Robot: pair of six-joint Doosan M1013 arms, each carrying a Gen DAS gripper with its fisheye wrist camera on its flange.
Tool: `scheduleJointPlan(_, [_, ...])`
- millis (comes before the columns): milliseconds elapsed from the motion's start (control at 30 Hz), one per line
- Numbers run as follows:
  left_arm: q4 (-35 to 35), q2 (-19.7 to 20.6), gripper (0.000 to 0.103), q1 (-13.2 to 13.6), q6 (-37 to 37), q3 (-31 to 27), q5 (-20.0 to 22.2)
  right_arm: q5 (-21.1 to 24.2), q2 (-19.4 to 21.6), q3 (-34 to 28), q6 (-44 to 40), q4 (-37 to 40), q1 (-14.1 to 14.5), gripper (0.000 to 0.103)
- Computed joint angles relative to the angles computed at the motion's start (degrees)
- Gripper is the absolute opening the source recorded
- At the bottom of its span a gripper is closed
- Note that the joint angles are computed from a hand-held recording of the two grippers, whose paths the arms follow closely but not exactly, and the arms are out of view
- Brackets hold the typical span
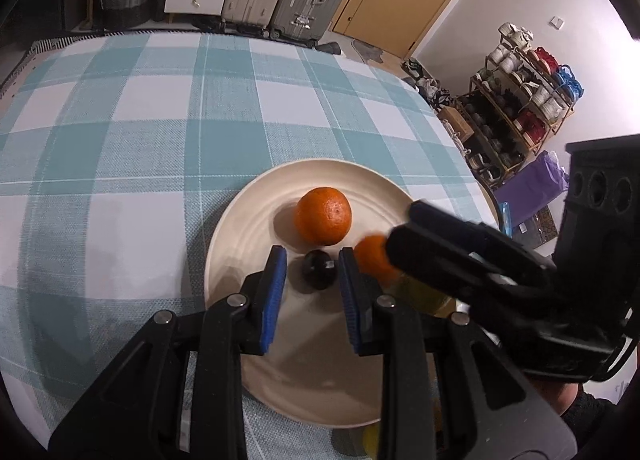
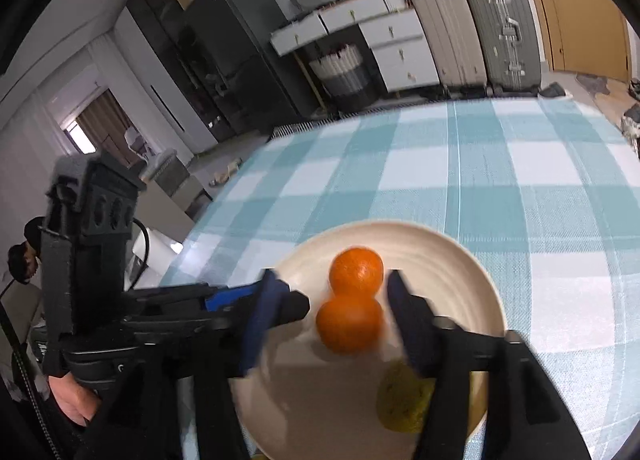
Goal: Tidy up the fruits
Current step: 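Carry the plum and orange to the plate and release both, then withdraw both grippers from the plate toward the remaining fruits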
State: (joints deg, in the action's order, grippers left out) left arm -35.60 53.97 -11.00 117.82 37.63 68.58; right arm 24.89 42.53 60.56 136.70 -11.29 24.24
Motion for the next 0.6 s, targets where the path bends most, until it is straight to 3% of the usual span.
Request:
scheduleJointPlan(100, [-0.8,-1.5,0.023,0.3,1.5,2.1,-1.2,-1.5,-1.4,1.7,8.0,-8.6,0.5,0.073])
scheduleJointPlan(467, [-0.1,-9.9,0.024,0.7,7.1,14.4,-8.5,-3.5,-6.5,8.4,22.9,-21.6,1.7,0.074])
scheduleJointPlan(533, [0.1,-11.2,0.027,0.7,7.9,16.5,-9.6,-3.5,-7.3,9.6,25.5,-24.4,2.2,0.083])
scheduleJointPlan(600, [-0.1,-12.6,0.039,0.8,8.7,18.6,-10.9,-3.1,-7.9,10.6,28.5,-27.8,2.7,0.086])
